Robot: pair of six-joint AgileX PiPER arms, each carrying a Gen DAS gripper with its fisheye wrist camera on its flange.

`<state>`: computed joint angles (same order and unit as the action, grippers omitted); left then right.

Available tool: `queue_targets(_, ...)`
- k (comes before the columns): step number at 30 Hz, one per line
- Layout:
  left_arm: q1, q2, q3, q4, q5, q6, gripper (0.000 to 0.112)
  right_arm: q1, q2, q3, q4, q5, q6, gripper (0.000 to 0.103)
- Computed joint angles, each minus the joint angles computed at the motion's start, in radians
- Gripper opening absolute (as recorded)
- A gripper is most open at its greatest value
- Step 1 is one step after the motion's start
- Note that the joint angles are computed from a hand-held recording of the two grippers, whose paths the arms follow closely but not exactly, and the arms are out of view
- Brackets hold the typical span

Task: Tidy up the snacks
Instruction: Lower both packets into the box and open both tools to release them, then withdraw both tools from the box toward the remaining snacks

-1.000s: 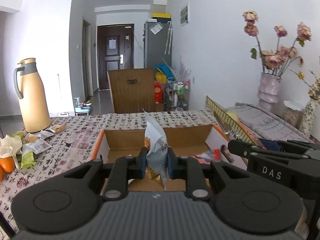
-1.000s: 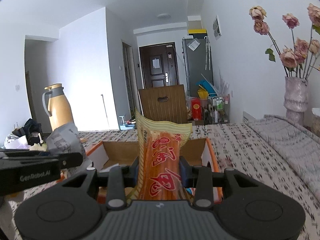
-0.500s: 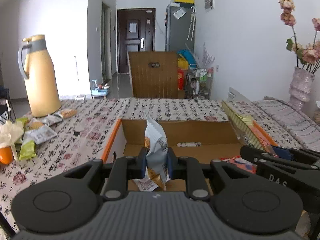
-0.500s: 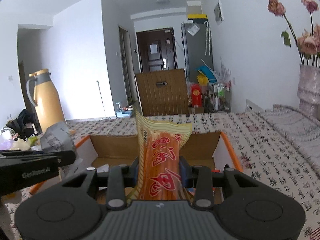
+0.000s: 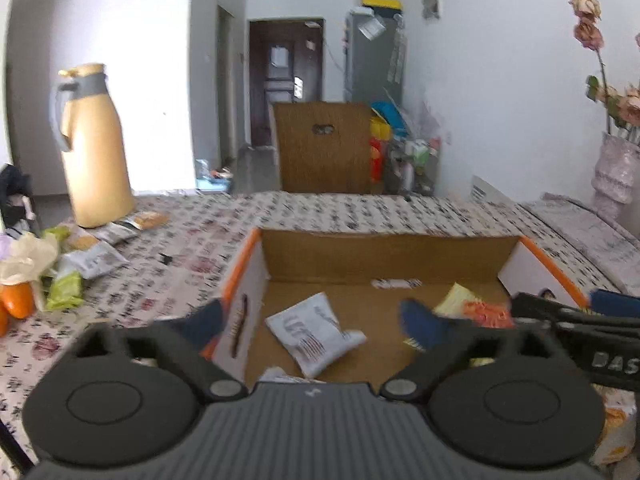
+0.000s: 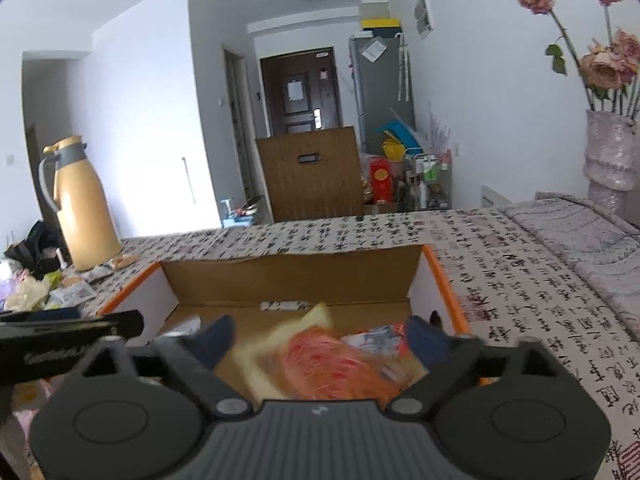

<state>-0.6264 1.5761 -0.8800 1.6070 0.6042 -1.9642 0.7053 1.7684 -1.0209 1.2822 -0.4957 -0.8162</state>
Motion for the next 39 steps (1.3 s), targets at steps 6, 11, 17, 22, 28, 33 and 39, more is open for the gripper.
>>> queue_targets(6,0.001,-0.007,0.0,0.001,0.011,-0.001,0.103,-0.019,0.0,0.0,0.013,0.014,0.01,0.103)
queue_targets(11,0.0,-0.012,-0.003,-0.012,0.009,0.012,0.103,-0.015,-0.006,0.005,0.002,0.003,0.02,0.103)
queue_targets(17,-0.043,-0.079,0.024,-0.002,0.044,0.004,0.103,0.014,-0.056,0.021,0.024,-0.054,-0.019,0.103)
queue_targets(22,-0.096,-0.141,0.045,-0.016,0.09,0.024,0.103,0.053,-0.122,0.051,0.057,-0.109,-0.084,0.103)
queue_targets(28,-0.152,-0.201,0.076,-0.059,0.136,0.058,0.103,0.106,-0.187,0.095,0.094,-0.163,-0.121,0.103)
queue_targets(33,-0.208,-0.259,0.114,-0.088,0.187,0.077,0.103,0.163,-0.238,0.138,0.127,-0.212,-0.137,0.103)
queue_targets(39,-0.28,-0.334,0.173,-0.131,0.237,0.092,0.103,0.246,-0.29,0.195,0.184,-0.272,-0.158,0.103)
